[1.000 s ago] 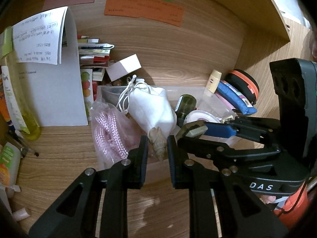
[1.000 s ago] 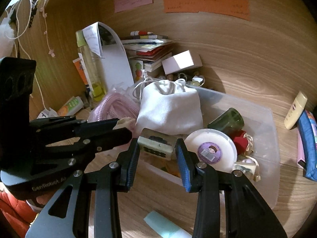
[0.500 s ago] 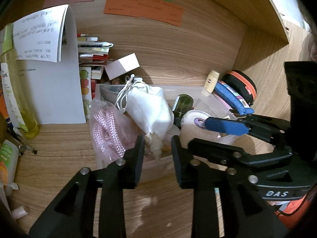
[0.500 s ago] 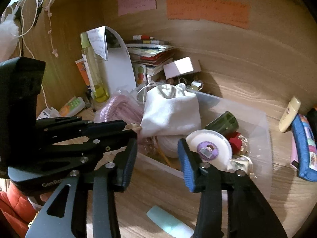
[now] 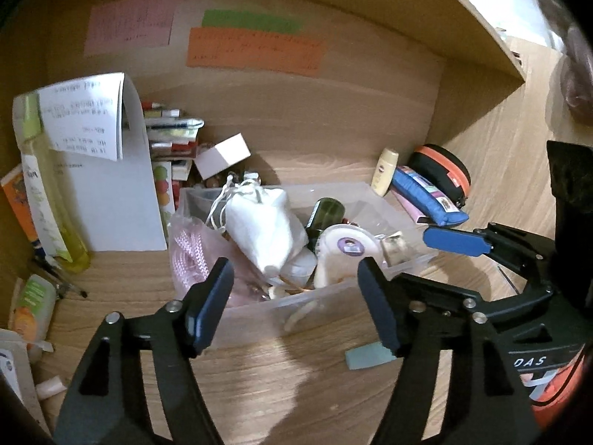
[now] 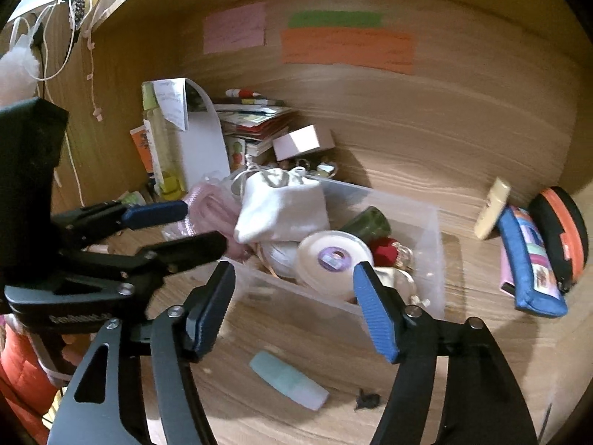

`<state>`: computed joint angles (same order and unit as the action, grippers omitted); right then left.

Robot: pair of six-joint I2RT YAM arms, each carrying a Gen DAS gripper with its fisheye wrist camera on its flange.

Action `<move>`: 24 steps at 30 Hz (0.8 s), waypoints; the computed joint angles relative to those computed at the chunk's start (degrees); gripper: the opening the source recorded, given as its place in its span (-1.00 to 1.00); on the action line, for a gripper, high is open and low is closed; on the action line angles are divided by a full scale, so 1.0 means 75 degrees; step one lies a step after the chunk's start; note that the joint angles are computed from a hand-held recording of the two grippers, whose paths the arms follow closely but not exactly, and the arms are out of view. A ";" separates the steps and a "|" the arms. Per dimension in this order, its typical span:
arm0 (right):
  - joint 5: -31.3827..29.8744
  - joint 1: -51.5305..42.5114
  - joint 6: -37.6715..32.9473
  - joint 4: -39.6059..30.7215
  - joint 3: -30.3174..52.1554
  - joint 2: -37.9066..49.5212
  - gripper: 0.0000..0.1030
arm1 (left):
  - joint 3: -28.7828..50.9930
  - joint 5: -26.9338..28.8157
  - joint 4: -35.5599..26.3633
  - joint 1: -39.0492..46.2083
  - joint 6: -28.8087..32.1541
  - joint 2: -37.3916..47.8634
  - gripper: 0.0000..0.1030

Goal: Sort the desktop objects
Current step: 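Lower the small case and white figurine into the clear box and open both tools, then grasp the light-blue tube with the left tool while the right tool grasps the black clip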

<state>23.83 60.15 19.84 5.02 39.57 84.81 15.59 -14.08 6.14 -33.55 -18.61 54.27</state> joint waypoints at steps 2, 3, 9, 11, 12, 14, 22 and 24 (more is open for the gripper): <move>0.0157 0.0035 0.0128 -0.0002 -0.0236 -0.0275 0.38 | 0.0001 -0.0265 -0.0228 -0.0298 -0.0105 -0.0232 0.44; 0.0199 0.0035 0.0165 -0.0004 -0.0329 -0.0379 0.38 | 0.0007 -0.0398 -0.0346 -0.0465 -0.0161 -0.0332 0.47; 0.0248 -0.0040 0.0534 -0.0105 -0.0965 -0.0984 0.38 | 0.0062 -0.1449 -0.0779 -0.1556 -0.0588 -0.0459 0.69; 0.0288 -0.0052 0.0626 -0.0137 -0.1177 -0.1181 0.38 | 0.0077 -0.1645 -0.0916 -0.1820 -0.0787 -0.0435 0.72; 0.0307 -0.0057 0.0693 -0.0167 -0.1307 -0.1307 0.39 | 0.0075 -0.1694 -0.0977 -0.1929 -0.0890 -0.0394 0.75; 0.0311 -0.0088 0.0832 -0.0223 -0.1563 -0.1540 0.39 | 0.0067 -0.1794 -0.1089 -0.2137 -0.1075 -0.0311 0.76; -0.0023 -0.0558 0.1163 -0.0171 -0.2371 -0.1712 0.40 | 0.0145 -0.1023 -0.0544 -0.2122 -0.1507 0.1482 0.76; -0.0259 -0.0800 0.1235 -0.0029 -0.2593 -0.1611 0.40 | 0.0263 -0.0736 -0.0321 -0.2033 -0.1546 0.2074 0.76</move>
<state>21.88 54.15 29.10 4.81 20.12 72.73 17.57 -19.60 3.73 -48.80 -30.20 69.82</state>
